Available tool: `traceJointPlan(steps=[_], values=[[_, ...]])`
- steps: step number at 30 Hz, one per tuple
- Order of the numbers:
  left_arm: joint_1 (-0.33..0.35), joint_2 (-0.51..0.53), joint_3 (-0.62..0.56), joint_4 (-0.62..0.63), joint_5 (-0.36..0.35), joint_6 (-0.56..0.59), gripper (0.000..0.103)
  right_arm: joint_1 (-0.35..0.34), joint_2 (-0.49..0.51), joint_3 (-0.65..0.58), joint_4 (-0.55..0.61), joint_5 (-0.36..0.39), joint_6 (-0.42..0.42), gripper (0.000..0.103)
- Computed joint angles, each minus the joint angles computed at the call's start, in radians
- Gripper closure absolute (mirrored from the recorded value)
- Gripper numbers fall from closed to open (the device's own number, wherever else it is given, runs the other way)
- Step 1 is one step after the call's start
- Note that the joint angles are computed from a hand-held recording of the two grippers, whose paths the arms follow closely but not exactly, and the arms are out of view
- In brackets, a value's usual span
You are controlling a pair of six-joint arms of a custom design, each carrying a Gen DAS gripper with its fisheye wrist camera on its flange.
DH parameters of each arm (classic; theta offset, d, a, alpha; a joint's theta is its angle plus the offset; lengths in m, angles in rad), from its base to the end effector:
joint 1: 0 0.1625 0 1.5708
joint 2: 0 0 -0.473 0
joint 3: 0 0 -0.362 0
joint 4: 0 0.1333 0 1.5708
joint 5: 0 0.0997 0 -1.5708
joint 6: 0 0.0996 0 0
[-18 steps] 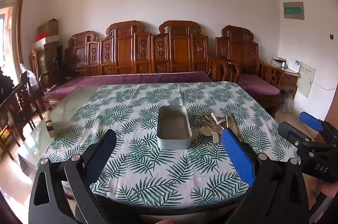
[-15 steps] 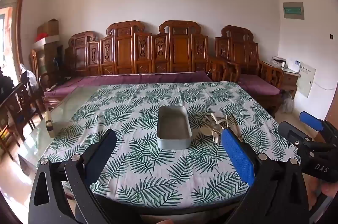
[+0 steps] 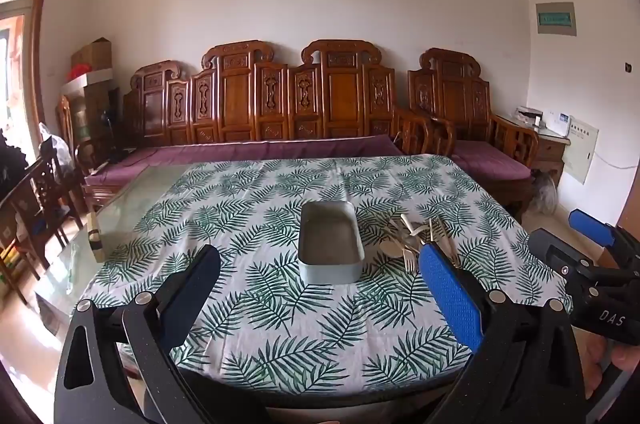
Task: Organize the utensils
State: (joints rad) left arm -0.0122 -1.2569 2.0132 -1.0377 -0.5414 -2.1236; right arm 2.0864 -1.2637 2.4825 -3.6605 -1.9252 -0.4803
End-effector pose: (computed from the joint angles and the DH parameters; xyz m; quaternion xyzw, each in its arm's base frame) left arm -0.3904 -0.2139 0.2539 0.0993 0.7495 -0.5237 0.3927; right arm 0.2848 -0.3023 0.2897 0.3609 -0.8196 0.4180 0.1525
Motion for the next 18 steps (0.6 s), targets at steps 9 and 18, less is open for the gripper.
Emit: traceJointPlan(steps=[9, 18], values=[[0.004, -0.001, -0.004, 0.021, 0.004, -0.010, 0.007, 0.005, 0.005, -0.007, 0.003, -0.003, 0.004, 0.003], [0.004, 0.003, -0.010, 0.033, 0.005, -0.018, 0.007, 0.000, 0.002, -0.002, -0.002, 0.003, 0.001, 0.003]])
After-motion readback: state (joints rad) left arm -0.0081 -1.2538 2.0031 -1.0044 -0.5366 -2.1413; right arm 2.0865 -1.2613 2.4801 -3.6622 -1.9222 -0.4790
